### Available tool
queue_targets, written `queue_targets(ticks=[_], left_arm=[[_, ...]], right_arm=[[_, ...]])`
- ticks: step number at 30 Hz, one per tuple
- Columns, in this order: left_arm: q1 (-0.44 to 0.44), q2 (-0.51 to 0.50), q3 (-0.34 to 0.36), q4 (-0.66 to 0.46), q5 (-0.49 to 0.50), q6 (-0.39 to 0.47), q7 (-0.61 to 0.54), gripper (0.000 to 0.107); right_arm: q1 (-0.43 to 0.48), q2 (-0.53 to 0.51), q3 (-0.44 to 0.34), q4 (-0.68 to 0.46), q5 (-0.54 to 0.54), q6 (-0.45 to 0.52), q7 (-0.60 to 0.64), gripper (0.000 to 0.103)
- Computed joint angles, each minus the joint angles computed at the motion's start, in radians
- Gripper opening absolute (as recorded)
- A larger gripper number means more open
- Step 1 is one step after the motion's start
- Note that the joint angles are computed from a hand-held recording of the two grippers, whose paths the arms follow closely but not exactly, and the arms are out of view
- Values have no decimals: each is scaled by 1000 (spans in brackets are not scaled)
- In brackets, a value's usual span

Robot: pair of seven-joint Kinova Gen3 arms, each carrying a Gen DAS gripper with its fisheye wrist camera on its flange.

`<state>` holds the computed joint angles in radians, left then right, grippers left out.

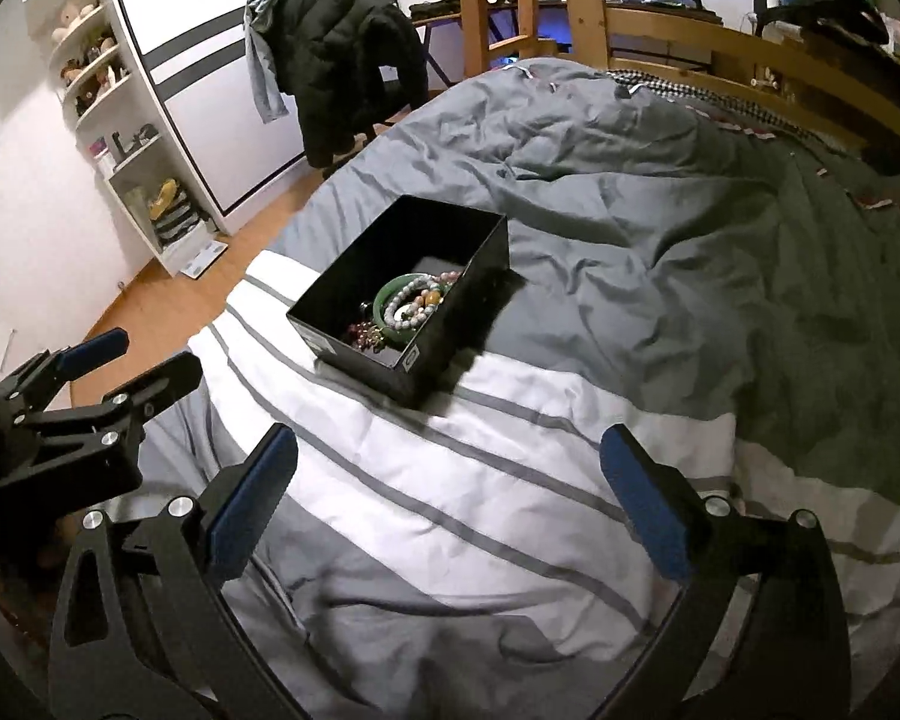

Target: Organize jewelry

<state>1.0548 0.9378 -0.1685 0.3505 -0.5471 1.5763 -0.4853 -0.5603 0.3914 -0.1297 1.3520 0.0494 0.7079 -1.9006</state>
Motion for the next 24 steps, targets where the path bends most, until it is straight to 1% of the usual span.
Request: queue_targets(ticks=[2,6,11,13,15,19,21,24], left_arm=[[-1,12,0,-20,-2,11,-15,94],[-8,33,7,-45,13,27,-54,94],[-7,0,7,37,21,-39,-31,94],[-11,-1,13,41,23,-39,-29,94],[-15,-11,19,64,26,-60,-26,94],[-15,24,15,-7,19,-20,-56,94],[-16,52,10,-67,18,17,-85,94],[-18,64,2,-91,29,27,-98,94]], right_arm=[[-10,13,10,-19,10,27,-14,100],[-20,17,11,-23,19,33,-29,100],[-39,26,15,-23,44,39,-34,100],[-44,30,15,-28,51,45,-34,100],[-48,32,19,-31,61,49,-36,100],[-43,24,19,-27,64,41,-37,100],[-40,18,15,-26,61,38,-33,100],[-43,11,17,-26,68,34,-34,100]])
